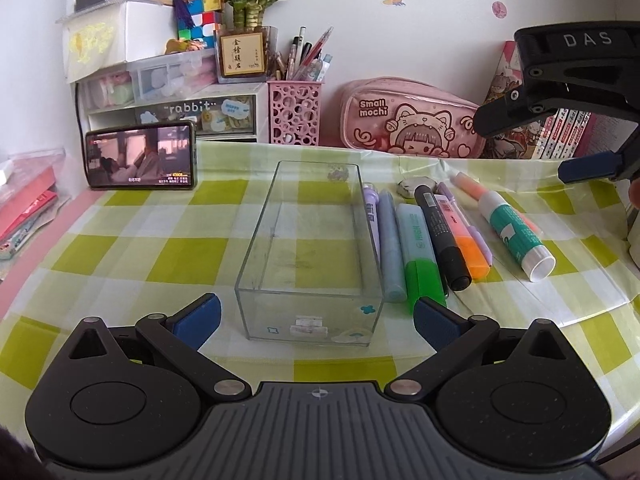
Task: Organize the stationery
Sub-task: 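Move the right tool toward the white-and-green glue stick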
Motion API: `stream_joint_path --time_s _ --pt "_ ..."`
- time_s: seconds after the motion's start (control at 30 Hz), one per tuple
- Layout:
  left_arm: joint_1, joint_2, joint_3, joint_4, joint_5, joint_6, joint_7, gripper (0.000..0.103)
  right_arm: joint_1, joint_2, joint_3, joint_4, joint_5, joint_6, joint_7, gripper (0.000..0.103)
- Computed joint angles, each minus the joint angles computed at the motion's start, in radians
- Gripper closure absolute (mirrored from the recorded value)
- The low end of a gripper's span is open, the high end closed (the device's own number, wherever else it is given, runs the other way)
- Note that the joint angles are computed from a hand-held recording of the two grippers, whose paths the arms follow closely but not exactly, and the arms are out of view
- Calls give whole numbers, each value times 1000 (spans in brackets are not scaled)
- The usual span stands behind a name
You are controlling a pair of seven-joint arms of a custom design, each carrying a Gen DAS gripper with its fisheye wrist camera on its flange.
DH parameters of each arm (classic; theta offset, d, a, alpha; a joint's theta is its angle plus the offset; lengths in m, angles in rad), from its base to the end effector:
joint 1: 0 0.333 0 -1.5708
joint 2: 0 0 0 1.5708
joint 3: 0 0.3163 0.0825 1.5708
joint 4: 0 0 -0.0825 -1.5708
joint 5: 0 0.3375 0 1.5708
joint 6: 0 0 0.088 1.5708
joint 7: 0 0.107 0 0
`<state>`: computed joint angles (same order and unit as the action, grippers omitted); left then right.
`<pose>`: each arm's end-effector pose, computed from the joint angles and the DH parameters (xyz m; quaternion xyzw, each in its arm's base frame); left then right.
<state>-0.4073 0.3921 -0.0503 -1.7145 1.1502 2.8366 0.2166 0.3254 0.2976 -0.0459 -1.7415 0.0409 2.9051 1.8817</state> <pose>0.5650 -0.3258 0.4462 -0.6039 0.6587 -0.3407 0.2921 0.6229 0.1803 0.5304 -0.6227 0.6603 -0.1914 0.3736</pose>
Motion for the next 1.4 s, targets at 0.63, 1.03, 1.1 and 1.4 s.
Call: stream_joint_path --time_s 0.63,1.03,1.1,1.4 --pt "10 12 19 0 62 88 -82 5 72 -39 -109 -110 -215 68 191 14" --pt "2 40 22 31 90 50 -118 8 37 -59 -88 -132 -264 76 259 12" --pt "-2 45 27 35 93 52 -121 9 33 -58 -86 -138 -246 84 267 12" --pt "-8 63 37 49 70 60 -116 19 -19 -53 -38 -138 -131 100 179 13"
